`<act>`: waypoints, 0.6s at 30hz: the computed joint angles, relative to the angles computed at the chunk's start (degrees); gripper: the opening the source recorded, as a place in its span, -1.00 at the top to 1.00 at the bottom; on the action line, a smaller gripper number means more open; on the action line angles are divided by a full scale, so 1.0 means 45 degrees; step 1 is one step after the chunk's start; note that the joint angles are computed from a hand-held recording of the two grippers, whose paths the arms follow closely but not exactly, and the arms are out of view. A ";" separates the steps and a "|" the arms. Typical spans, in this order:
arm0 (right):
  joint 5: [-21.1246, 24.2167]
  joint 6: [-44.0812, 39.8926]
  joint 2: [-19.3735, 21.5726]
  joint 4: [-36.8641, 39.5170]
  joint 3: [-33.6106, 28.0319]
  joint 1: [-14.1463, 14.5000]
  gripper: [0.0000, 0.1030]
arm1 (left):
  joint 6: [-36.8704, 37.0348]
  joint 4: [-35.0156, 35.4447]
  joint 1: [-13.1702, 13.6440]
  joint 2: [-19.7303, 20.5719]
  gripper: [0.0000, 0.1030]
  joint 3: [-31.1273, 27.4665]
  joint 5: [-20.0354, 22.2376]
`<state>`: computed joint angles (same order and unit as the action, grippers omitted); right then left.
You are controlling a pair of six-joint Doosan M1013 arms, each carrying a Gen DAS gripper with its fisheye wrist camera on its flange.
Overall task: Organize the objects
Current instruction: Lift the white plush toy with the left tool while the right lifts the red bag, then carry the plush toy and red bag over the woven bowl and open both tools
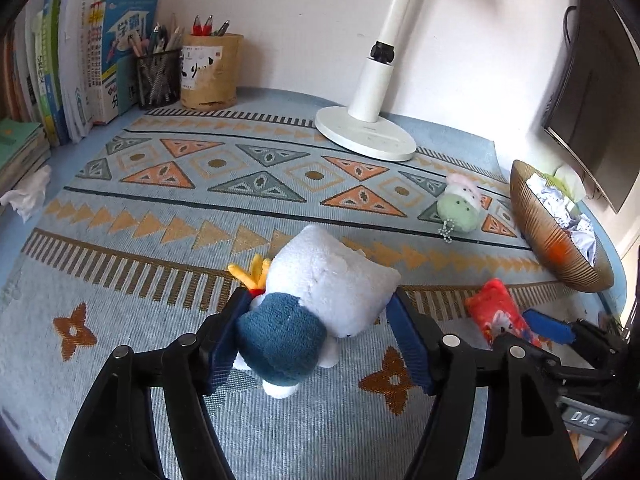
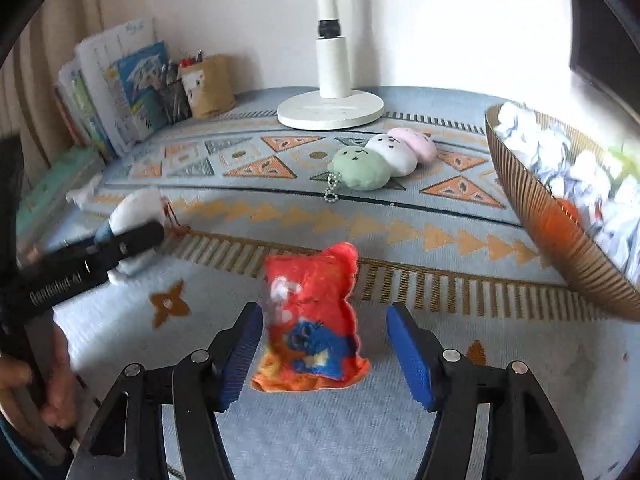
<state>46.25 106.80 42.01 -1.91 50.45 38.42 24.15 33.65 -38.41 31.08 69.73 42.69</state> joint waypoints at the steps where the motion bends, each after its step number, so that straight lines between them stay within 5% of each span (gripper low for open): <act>1: 0.0106 -0.0195 0.0068 0.0391 -0.0091 -0.0034 -0.22 | 0.0047 -0.0053 0.0006 0.0006 -0.31 -0.0014 0.0025; 9: 0.1058 0.0575 0.0458 -0.1523 -0.0728 0.0331 -0.23 | 0.0301 -0.0217 0.0000 0.0058 -0.31 -0.0124 0.0209; 18: 0.1136 0.0834 0.0464 -0.2401 -0.0725 0.0465 0.24 | 0.0463 -0.0186 -0.0010 0.0066 -0.31 -0.0120 0.0074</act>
<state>51.37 110.55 44.10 -12.71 47.19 40.52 26.24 32.81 -38.46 31.37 69.19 43.02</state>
